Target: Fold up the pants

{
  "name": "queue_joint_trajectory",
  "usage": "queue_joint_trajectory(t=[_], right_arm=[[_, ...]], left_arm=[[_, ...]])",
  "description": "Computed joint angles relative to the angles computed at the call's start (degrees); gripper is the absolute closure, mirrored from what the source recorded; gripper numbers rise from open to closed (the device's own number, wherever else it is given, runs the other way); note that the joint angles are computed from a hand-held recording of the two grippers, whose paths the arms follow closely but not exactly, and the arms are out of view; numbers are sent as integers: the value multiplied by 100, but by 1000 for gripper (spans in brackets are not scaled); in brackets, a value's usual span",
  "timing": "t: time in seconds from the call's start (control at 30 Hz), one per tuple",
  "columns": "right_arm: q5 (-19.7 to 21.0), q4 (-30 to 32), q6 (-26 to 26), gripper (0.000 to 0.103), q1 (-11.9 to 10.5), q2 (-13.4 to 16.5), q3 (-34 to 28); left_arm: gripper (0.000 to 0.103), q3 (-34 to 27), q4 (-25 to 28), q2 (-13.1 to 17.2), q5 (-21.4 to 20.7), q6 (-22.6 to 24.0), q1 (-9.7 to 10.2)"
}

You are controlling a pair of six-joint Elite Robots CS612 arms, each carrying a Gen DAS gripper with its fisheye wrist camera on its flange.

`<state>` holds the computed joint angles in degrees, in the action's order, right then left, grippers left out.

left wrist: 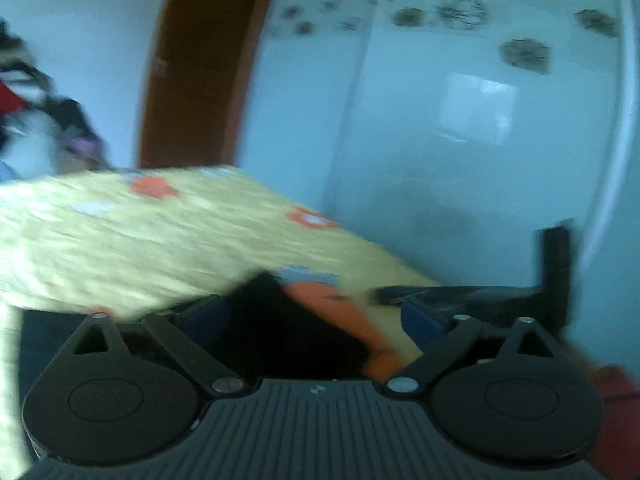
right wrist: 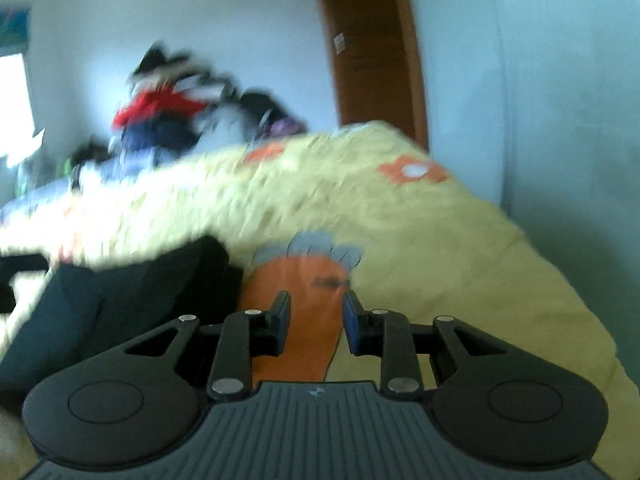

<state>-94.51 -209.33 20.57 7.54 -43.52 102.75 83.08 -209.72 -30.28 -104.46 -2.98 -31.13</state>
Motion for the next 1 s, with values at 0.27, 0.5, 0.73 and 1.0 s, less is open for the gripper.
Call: queue_joint_trajectory(t=[0.27,0.5,0.73,1.0], right_arm=[[1659,61,-133,30,-89,326,-811],[571,1481,-1235,28,168,588,-1490],[79,848,-910,26,224,536,-1233],[481,1024,-1329,13,239,596,-1246]], left_arm=[[6,-396,1197,25,1905,-913,191],[5,-913,2171,309,3157,-332,118],[5,-828,2036,346,3324,-540,176],[6,-660,1863,297,3109,-363,166]])
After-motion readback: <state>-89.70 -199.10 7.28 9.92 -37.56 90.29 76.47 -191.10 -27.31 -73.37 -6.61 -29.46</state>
